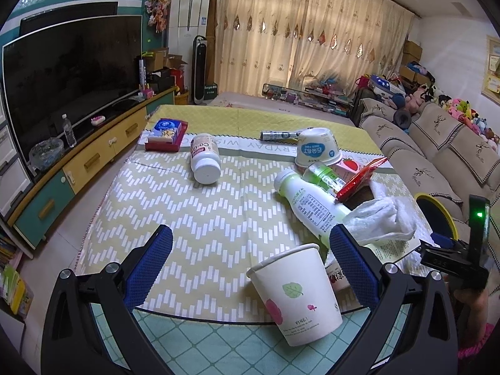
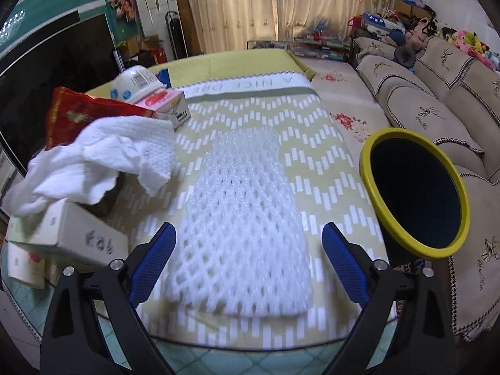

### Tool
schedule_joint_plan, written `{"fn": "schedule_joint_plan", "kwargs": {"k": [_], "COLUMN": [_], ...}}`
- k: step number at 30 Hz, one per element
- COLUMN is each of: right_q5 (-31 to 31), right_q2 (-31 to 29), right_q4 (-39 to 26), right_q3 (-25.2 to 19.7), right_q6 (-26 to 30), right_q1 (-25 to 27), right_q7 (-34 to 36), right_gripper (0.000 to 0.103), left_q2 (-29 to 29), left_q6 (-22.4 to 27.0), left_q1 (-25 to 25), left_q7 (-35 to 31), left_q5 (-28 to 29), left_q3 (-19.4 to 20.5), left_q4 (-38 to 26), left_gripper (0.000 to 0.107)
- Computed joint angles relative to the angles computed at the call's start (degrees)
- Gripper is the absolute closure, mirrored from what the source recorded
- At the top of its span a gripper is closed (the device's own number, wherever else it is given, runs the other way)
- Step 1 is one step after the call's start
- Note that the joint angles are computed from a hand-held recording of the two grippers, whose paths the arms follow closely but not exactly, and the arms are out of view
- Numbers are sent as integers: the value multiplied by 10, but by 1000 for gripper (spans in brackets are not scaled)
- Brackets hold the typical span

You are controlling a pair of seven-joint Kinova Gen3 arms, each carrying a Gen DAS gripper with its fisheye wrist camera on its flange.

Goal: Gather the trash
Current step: 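Grasp the white mesh foam sleeve with the right tool and lift it, then carry the foam sleeve over the yellow bin and open the right tool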

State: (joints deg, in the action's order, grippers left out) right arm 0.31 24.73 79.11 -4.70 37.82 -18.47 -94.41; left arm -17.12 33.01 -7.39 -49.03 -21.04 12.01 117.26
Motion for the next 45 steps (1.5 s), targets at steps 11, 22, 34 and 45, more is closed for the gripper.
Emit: {"fn": "schedule_joint_plan", "kwargs": {"k": [11, 22, 34, 45], "right_q5": [-11, -129, -64, 8], "right_q2": [20, -14, 10, 153], "right_q4": [-27, 3, -46, -217], "right_q3": [-10, -50, 38, 72], "right_q6": [14, -19, -1, 117], "right_q1": [13, 90, 90, 131], "right_q7": [10, 103, 32, -63], "right_gripper": [66, 90, 89, 72], "left_q2": [24, 32, 39, 63], "left_q6": [-24, -35, -48, -56], "left_q1": [14, 30, 52, 86], "left_q7": [-19, -40, -73, -127], "left_q5": [4, 20, 38, 85], "left_q3": [-10, -16, -13, -27], "left_q4": [-6, -11, -18, -31], "left_gripper": [8, 8, 8, 8]}}
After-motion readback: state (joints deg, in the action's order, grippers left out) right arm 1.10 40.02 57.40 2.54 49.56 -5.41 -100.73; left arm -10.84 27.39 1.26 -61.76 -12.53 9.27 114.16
